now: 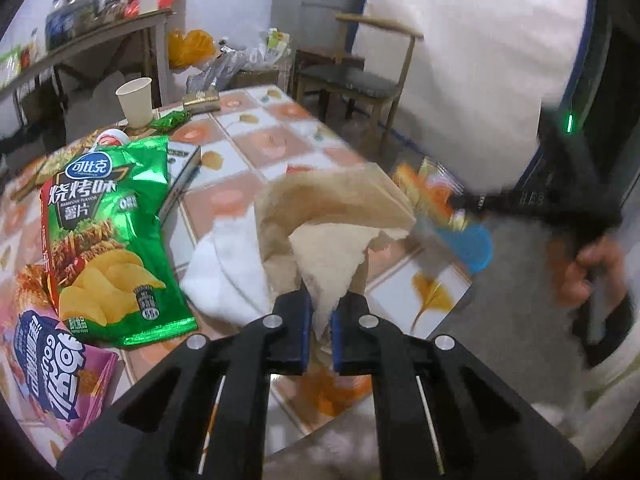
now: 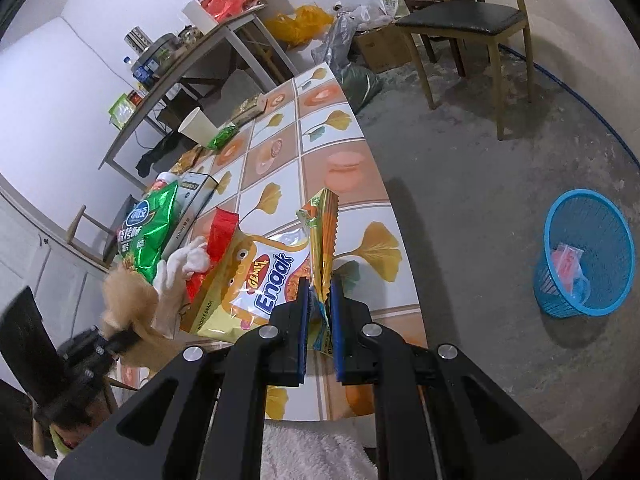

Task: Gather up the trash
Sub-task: 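Carry the tissue and Enaak bag over the blue wastebasket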

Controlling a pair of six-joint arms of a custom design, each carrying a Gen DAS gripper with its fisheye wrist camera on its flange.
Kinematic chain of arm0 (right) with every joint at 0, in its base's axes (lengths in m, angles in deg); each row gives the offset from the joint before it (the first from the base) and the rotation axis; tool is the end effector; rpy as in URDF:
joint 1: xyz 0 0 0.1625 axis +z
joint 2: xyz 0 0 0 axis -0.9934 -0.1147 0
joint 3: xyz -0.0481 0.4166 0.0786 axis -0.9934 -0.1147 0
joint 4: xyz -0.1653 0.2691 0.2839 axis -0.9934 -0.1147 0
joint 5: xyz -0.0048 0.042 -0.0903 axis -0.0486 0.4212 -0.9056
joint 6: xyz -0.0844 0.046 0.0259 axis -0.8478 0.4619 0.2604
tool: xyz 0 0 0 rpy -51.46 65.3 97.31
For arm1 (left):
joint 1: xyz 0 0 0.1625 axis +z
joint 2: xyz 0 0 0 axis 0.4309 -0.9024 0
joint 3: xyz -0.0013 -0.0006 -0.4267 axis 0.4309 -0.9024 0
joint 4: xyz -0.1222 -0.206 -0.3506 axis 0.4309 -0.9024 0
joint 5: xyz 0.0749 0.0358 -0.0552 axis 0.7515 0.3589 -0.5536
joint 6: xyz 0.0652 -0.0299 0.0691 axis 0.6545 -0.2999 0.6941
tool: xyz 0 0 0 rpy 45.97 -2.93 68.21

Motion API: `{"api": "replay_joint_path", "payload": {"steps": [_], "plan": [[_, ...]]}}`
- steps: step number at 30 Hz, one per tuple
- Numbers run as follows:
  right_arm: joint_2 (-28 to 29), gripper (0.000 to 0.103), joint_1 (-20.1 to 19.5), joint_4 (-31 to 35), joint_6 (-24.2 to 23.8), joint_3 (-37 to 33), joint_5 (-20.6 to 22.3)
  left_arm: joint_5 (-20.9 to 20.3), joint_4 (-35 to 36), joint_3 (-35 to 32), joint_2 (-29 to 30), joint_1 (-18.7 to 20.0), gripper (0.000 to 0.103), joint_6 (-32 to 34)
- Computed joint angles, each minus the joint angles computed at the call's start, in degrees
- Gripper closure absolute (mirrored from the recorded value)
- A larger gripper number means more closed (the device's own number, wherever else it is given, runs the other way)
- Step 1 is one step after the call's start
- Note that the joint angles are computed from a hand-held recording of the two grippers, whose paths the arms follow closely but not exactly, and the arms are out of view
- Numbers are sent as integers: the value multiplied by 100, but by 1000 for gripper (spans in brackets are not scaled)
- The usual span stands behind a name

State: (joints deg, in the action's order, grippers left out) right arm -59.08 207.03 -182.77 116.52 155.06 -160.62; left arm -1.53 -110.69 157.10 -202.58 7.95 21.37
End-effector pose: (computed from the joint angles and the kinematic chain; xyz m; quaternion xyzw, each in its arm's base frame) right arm 0.3565 -0.3927 0.2078 0.0008 -0.9436 0.2968 0.1470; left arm -0.1785 -0.3410 0.3858 0.3230 0.9019 -0.2260 0.1765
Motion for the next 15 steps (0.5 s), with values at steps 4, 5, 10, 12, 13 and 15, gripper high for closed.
{"api": "replay_joint_path", "payload": {"steps": [4, 5, 10, 12, 13, 15], "plan": [[-69, 93, 13, -103, -26, 74, 72, -610, -543, -266, 95, 301, 97, -67], [-90, 93, 16, -122, -36, 97, 77, -740, -659, -322, 115, 377, 97, -96], [-201, 93, 35, -266, -33, 198, 82, -1486, -1292, -517, 235, 744, 97, -318], [-281, 93, 41, -354, -38, 259, 79, -1668, -1453, -572, 321, 786, 97, -337], [-322, 93, 40, -381, -40, 292, 71, -1695, -1482, -579, 335, 761, 97, -346], [-434, 93, 41, -448, -35, 381, 20, -1745, -1530, -601, 410, 702, 97, -345]]}}
